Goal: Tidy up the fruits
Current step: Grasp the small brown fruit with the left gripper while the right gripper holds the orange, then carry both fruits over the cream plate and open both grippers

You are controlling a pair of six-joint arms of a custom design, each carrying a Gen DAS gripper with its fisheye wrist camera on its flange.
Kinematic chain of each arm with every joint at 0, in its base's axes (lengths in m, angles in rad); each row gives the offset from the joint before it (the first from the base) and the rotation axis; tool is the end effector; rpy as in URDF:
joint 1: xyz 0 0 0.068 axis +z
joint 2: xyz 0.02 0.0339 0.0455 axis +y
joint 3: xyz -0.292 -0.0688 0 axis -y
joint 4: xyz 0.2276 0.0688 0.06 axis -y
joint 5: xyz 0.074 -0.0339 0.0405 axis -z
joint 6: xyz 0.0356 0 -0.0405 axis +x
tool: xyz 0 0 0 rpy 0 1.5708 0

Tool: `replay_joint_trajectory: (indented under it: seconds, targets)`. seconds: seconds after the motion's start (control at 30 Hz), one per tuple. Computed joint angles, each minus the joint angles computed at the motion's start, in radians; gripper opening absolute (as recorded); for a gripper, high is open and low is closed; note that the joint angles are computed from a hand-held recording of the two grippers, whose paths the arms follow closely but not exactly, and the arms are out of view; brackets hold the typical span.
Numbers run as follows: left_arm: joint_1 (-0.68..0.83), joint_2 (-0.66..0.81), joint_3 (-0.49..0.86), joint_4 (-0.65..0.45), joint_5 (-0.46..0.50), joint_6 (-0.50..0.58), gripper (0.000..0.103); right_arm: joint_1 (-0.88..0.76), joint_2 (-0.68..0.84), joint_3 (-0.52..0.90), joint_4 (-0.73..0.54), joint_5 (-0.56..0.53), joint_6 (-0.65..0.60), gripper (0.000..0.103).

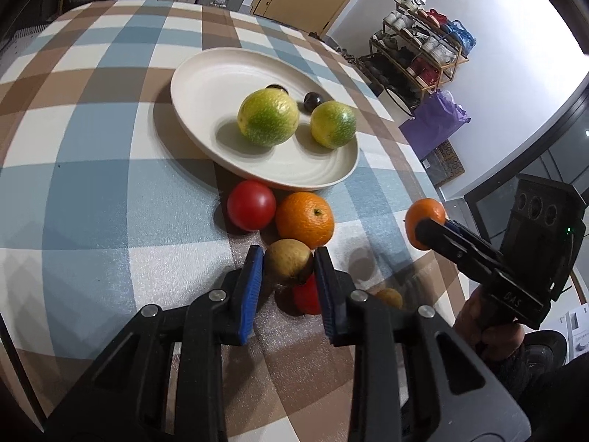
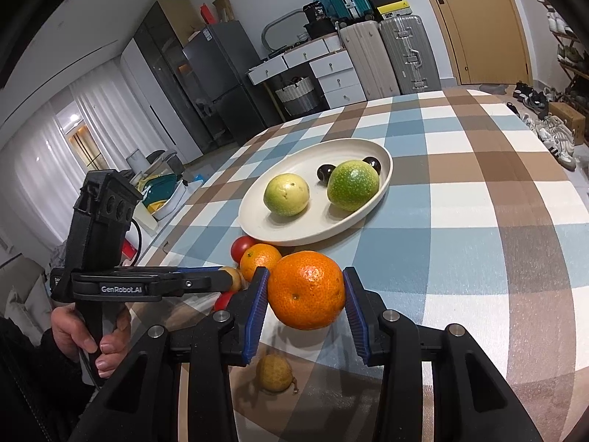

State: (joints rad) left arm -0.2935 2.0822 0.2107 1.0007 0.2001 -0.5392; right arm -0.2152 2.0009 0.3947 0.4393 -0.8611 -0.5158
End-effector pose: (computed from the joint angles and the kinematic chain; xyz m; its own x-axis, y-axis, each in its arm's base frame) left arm 0.2114 -0.0713 0.0497 -0.8368 -0.2728 -0.4748 -0.0274 0.8869 -0.4612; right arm 0.2323 -0.0231 0.0599 -0.7064 -0.1746 -0.6859 -0.5754 0.7060 0.4129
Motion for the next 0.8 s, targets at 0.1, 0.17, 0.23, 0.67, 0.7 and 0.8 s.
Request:
replay_joint_trajectory:
  seconds: [0.1, 0.17, 0.23, 0.67, 0.7, 0.8]
  targets:
    - [0.003, -0.049, -0.008, -0.029, 0.003, 0.009, 0.025, 0.018, -0.014, 0.001, -0.004, 0.000, 0.009, 0.040]
    - [0.008, -0.080, -0.009, -0.054, 0.007, 0.018, 0.025, 0.032, -0.020, 0.005, -0.002, 0.004, 0.020, 0.041]
    - [0.019, -0.101, -0.010, -0.071, 0.024, 0.026, 0.025, 0.049, -0.019, 0.014, 0.002, 0.011, 0.036, 0.041]
    - [0.106, -0.303, 0.064, -0.296, 0.082, 0.090, 0.025, 0.134, -0.005, 0.147, -0.093, -0.021, 0.150, 0.040]
    - [0.117, -0.307, 0.076, -0.315, 0.090, 0.094, 0.025, 0.136, -0.002, 0.169, -0.115, -0.039, 0.168, 0.040]
    - [0.146, -0.326, 0.119, -0.383, 0.112, 0.109, 0.025, 0.151, -0.013, 0.216, -0.141, -0.056, 0.222, 0.040]
